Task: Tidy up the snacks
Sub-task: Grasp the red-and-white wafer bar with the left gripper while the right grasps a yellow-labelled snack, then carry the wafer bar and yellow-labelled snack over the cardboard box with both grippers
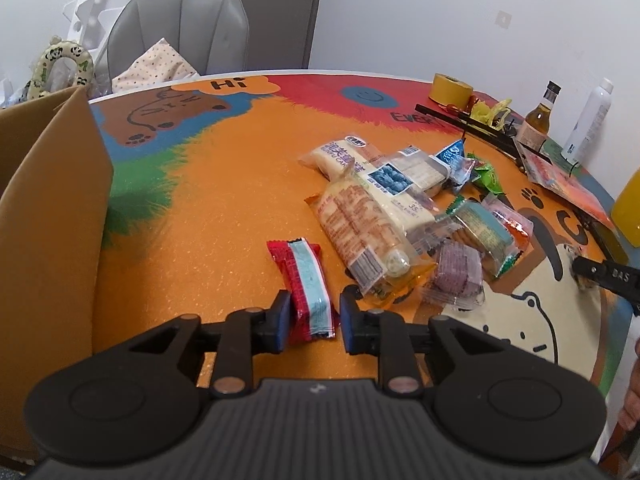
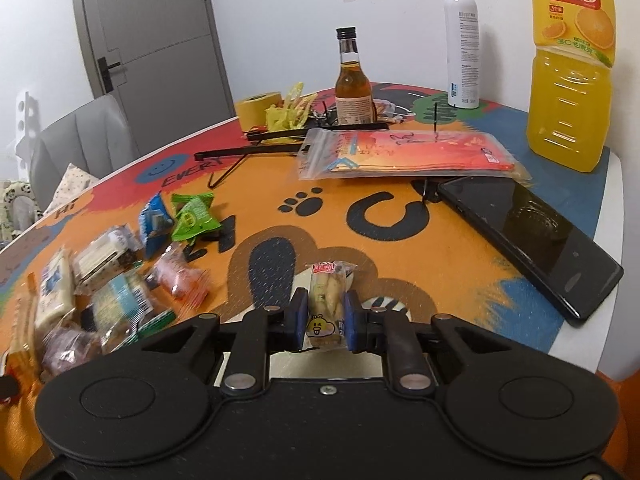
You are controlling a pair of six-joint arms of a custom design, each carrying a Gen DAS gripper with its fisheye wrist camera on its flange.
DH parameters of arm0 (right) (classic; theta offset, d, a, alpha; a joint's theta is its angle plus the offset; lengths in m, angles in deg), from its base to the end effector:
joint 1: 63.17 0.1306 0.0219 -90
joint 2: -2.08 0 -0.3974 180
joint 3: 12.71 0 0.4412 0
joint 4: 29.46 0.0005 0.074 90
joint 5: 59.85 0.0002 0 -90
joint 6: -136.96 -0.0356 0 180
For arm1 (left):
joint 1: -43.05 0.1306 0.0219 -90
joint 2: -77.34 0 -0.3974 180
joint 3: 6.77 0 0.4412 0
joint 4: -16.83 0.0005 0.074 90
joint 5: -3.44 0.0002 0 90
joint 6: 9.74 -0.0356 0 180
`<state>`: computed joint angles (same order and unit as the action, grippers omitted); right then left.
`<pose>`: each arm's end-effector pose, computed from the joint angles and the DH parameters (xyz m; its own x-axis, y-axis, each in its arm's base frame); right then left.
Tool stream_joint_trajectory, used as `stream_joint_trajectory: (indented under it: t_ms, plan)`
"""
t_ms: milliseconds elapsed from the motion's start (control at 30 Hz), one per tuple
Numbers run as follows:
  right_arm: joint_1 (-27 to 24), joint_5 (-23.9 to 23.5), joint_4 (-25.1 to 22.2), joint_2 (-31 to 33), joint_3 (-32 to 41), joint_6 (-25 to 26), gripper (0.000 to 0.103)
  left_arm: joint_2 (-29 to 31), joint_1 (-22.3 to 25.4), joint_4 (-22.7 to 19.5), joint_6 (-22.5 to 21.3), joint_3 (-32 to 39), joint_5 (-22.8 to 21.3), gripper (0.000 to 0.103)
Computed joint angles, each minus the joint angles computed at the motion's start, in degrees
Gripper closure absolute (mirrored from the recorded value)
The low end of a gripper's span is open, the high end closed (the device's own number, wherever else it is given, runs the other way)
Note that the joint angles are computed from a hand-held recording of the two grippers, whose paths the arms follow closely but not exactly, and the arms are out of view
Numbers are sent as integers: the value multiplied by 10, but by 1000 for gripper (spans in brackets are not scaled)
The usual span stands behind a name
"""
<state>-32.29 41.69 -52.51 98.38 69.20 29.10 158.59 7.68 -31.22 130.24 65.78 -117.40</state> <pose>0.5010 0.2907 0.3496 -0.6090 -0.0141 -0.7930 -0.1889 0.9737 0.1278 0.3811 -0.2488 0.3691 -0.6436 -0.3495 -0.6809 -0.3500 0.9256 -0.1442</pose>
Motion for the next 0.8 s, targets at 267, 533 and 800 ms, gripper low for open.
stream_joint_trajectory:
  t_ms: [267,533,800]
  plan:
    - [11,-16,1,-19,-12,6,86,-9,-2,11,-1,-5,-2,84]
    - [36,-32,7,-29,-4,17,86,-35,-7,18,-11,-7,-18,84]
    - [67,-36,7,-32,11,24,86,-67,-11,23,-28,-11,-35,84]
